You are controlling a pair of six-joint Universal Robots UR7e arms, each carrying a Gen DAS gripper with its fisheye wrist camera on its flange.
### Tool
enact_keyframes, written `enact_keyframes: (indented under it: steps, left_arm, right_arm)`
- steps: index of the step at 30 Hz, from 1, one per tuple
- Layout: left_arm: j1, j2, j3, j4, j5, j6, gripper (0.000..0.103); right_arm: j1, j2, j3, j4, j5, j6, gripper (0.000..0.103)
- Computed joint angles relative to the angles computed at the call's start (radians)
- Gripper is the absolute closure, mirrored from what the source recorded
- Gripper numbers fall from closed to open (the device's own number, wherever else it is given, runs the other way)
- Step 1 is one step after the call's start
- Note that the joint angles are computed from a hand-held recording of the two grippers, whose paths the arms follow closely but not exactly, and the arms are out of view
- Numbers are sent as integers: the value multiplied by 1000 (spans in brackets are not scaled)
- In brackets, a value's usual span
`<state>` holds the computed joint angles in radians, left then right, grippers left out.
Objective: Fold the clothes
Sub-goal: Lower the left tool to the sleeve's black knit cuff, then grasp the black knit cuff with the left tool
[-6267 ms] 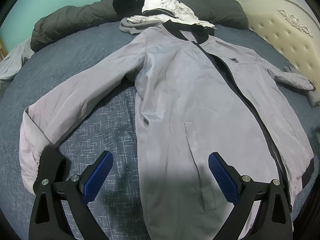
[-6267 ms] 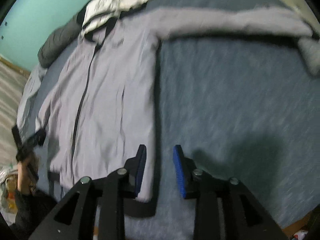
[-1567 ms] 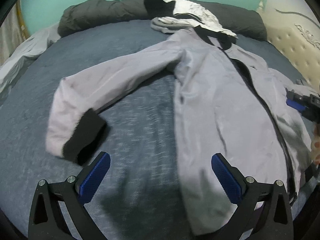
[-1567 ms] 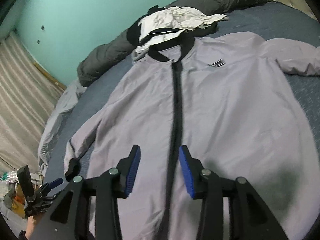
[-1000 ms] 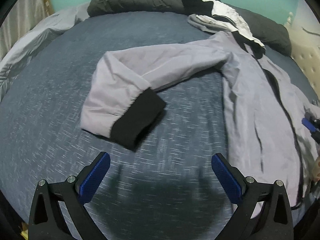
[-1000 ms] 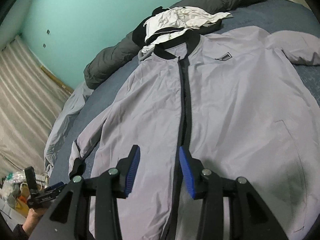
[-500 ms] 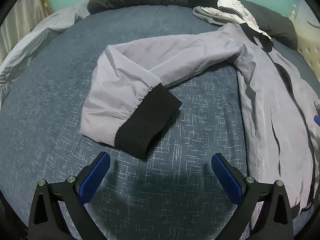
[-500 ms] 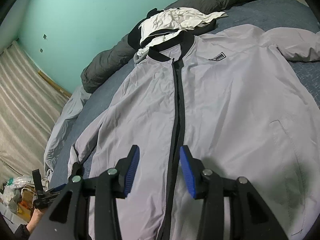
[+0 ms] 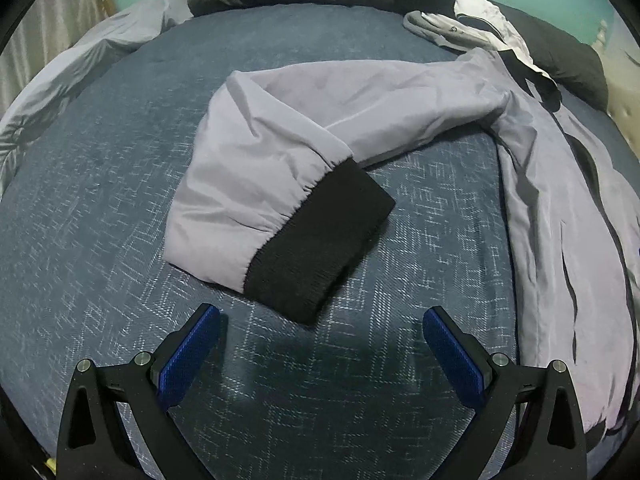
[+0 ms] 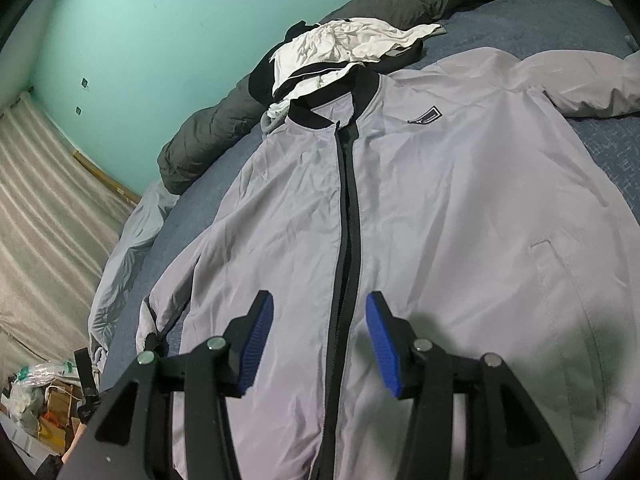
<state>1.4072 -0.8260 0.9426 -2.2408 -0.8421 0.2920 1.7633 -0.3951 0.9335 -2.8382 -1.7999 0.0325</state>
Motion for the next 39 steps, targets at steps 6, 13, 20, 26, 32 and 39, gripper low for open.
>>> enact_keyframes:
  steps: [6, 13, 20, 26, 32, 39]
  left_arm:
    - [2, 6, -13, 12, 1, 1, 0]
    - [0, 5, -3, -23, 6, 27, 0]
    - [-9, 5, 24, -107, 46, 118, 0]
    - [-3, 15, 1, -73, 45, 84, 0]
    - [-1, 22, -6, -71, 50, 85, 6]
    - [-3, 22, -13, -61, 59, 102, 37]
  right_arm:
    - [0, 3, -5, 4, -1, 0, 54]
    - [1, 6, -9, 8, -2, -2, 54]
    - [0, 8, -11, 9, -5, 0, 54]
    - [-3, 7, -11, 14, -3, 3, 54]
    - [-5, 8, -14, 16, -5, 7, 54]
    - [-5, 12, -20, 25, -5, 9, 54]
